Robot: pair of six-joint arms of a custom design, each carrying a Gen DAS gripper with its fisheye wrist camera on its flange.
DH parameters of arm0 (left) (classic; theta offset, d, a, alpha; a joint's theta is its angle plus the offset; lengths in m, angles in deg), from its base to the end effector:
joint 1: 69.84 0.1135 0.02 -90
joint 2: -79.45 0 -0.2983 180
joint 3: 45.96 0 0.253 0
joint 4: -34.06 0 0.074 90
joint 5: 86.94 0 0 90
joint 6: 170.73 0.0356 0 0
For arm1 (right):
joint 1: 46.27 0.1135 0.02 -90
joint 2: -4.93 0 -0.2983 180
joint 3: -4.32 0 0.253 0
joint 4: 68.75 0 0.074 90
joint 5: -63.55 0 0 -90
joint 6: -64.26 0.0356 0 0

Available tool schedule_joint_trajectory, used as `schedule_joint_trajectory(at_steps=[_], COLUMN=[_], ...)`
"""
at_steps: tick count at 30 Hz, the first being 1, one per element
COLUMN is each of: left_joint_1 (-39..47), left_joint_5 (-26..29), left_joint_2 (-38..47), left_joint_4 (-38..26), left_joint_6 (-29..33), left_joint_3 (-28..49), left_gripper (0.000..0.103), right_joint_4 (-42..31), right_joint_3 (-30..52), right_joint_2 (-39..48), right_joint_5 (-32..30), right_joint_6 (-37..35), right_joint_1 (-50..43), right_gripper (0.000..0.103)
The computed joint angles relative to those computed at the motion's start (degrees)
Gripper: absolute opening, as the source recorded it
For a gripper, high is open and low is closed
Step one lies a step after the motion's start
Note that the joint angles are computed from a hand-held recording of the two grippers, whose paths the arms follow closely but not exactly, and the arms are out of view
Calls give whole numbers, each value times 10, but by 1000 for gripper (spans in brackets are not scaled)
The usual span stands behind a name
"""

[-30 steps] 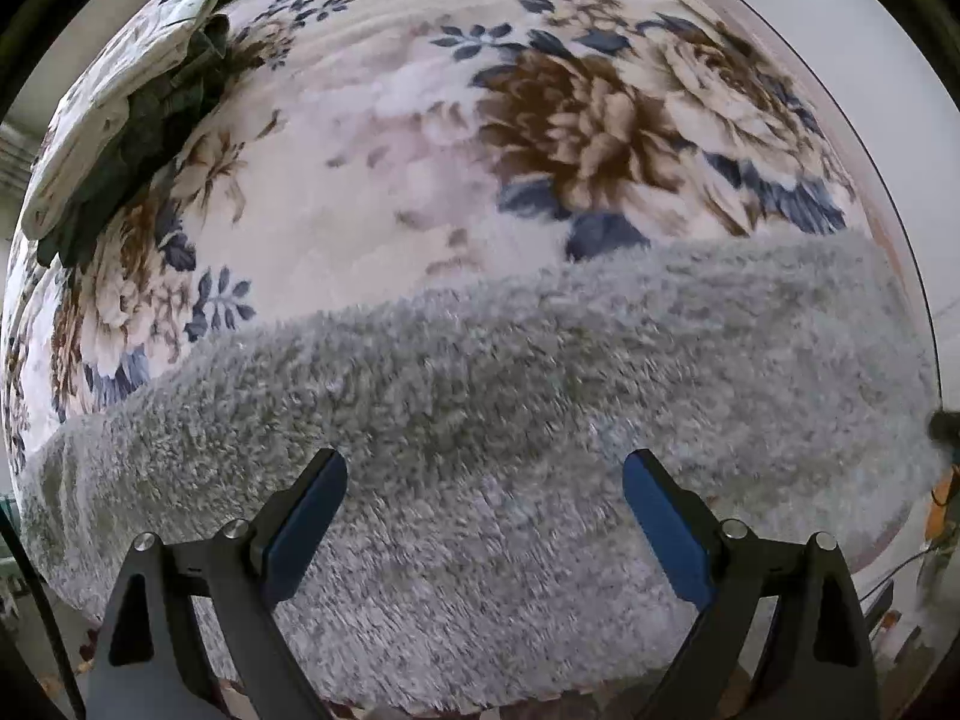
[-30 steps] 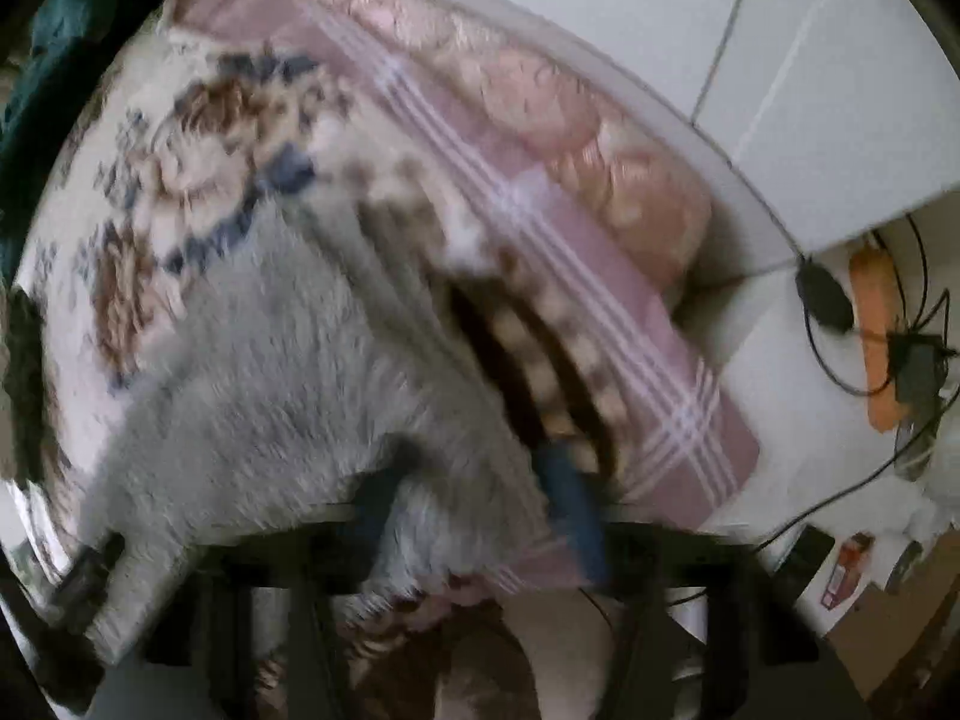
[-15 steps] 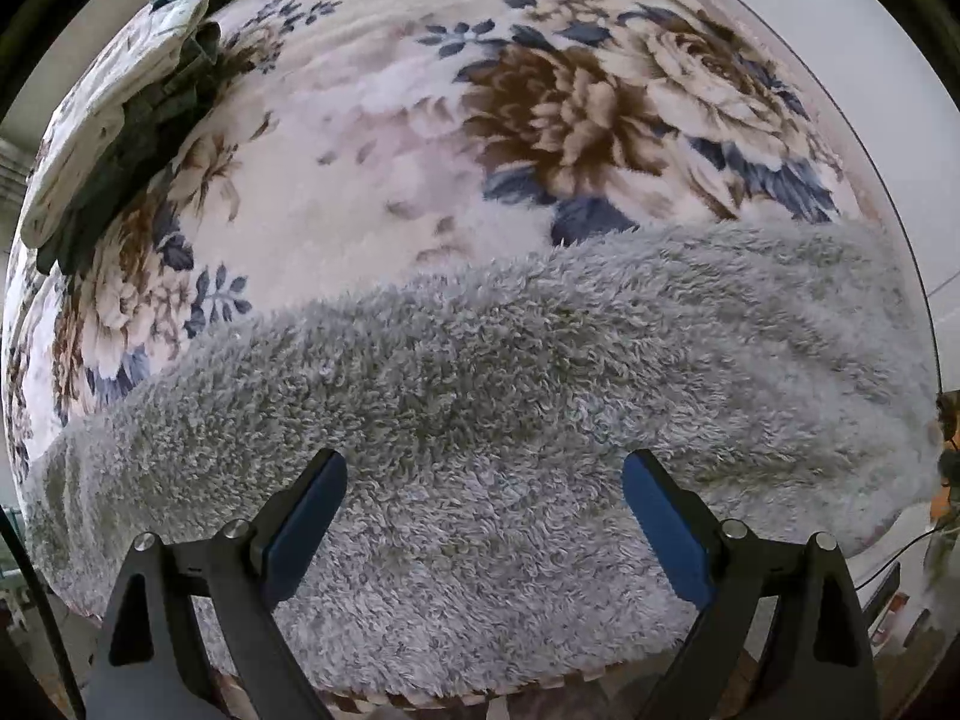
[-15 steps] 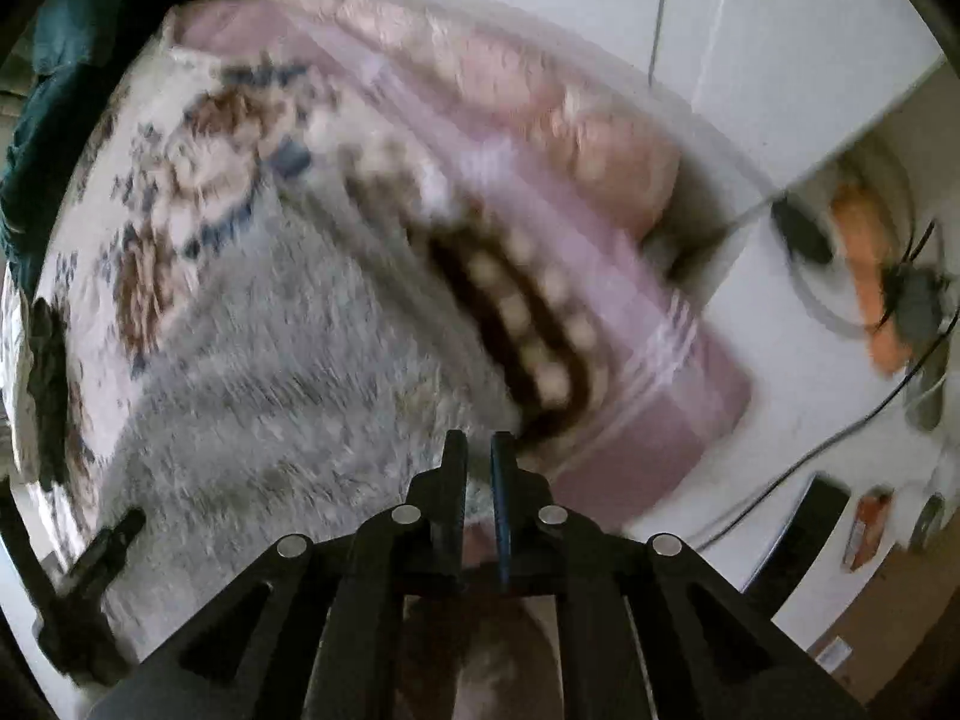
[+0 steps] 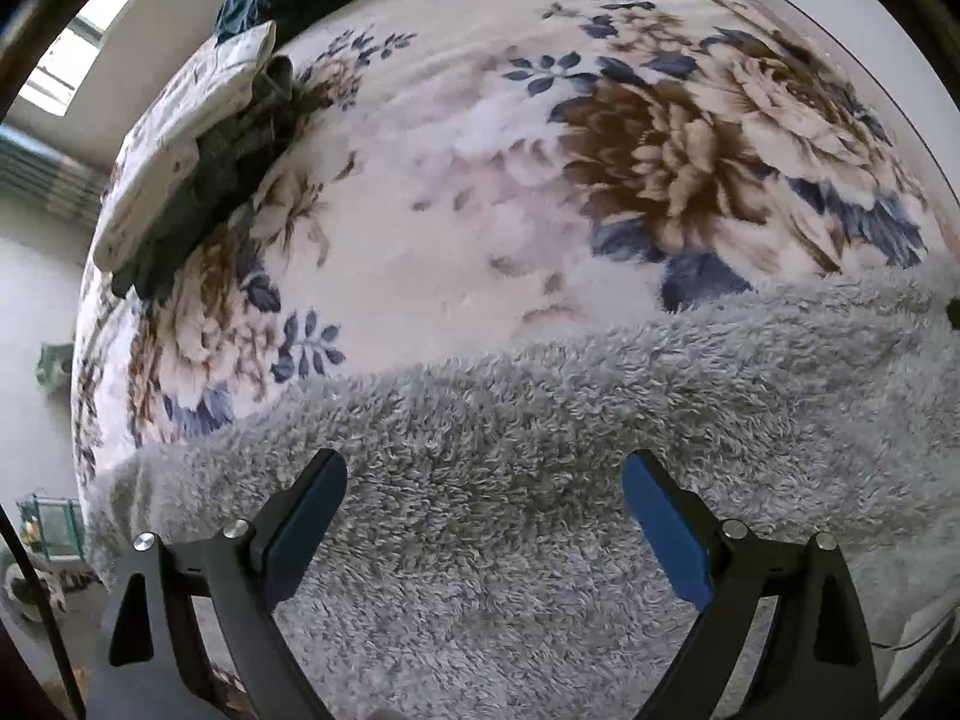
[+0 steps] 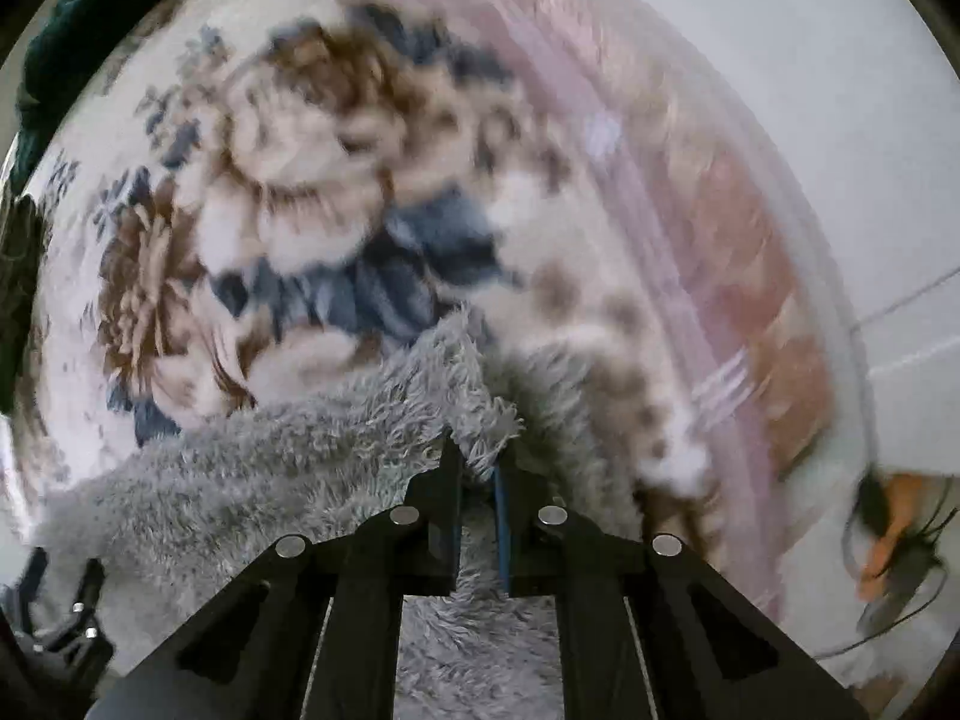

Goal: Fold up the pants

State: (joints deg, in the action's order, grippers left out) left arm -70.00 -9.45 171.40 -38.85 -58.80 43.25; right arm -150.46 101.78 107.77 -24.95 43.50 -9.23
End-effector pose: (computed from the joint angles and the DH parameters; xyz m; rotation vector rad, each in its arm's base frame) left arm 0.3098 0.0068 0.2942 0.5186 2.8667 0.3828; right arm 0.2749 0.2063 0.2712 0.8579 2.9685 0.0385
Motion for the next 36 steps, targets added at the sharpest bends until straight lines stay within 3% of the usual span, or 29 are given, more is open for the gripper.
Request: schedule_joint_trajectory(at_steps=[5,8,11,13,14,15,17,22,26,27,29,31,33,34,36], left_joint_1=[15,13,17,20,22,24,28,40,54,56,60,67,79,88,116], left_joint_5=[30,35,40,45,47,51,58,72,91,93,93,83,82,85,90], left_joint_2=[-3,-1,10,18,20,22,22,24,17,14,10,6,6,5,-1], left_joint_4=[-21,-26,-33,-38,-41,-44,-48,-67,-87,-88,-88,-82,-87,-91,-99], left_joint_6=[6,6,-1,-3,-1,1,6,10,10,10,16,22,26,30,47], left_joint_3=[9,9,19,27,30,33,38,43,31,22,3,-14,-20,-20,-15], left_gripper=[94,94,94,94,94,94,94,94,94,94,94,94,94,94,94], right_joint_4=[-81,-80,9,47,34,20,7,-41,17,36,44,9,22,18,-20], right_joint_3=[52,11,-77,-101,-92,-81,-77,-109,-200,-217,-228,-219,-231,-222,-168], right_joint_2=[-23,-53,-82,-72,-65,-74,-102,-195,-236,-241,-237,-222,-237,-233,-208], right_joint_5=[83,67,2,-52,-54,-37,-21,-18,-69,-71,-57,-46,-49,-52,-59], right_joint_6=[75,105,104,71,64,69,94,240,349,368,392,404,422,411,363], right_joint_1=[39,20,-11,-32,-33,-27,-17,58,135,150,180,202,208,208,203], right_gripper=[8,8,10,26,46,55,63,64,63,52,16,16,17,22,43])
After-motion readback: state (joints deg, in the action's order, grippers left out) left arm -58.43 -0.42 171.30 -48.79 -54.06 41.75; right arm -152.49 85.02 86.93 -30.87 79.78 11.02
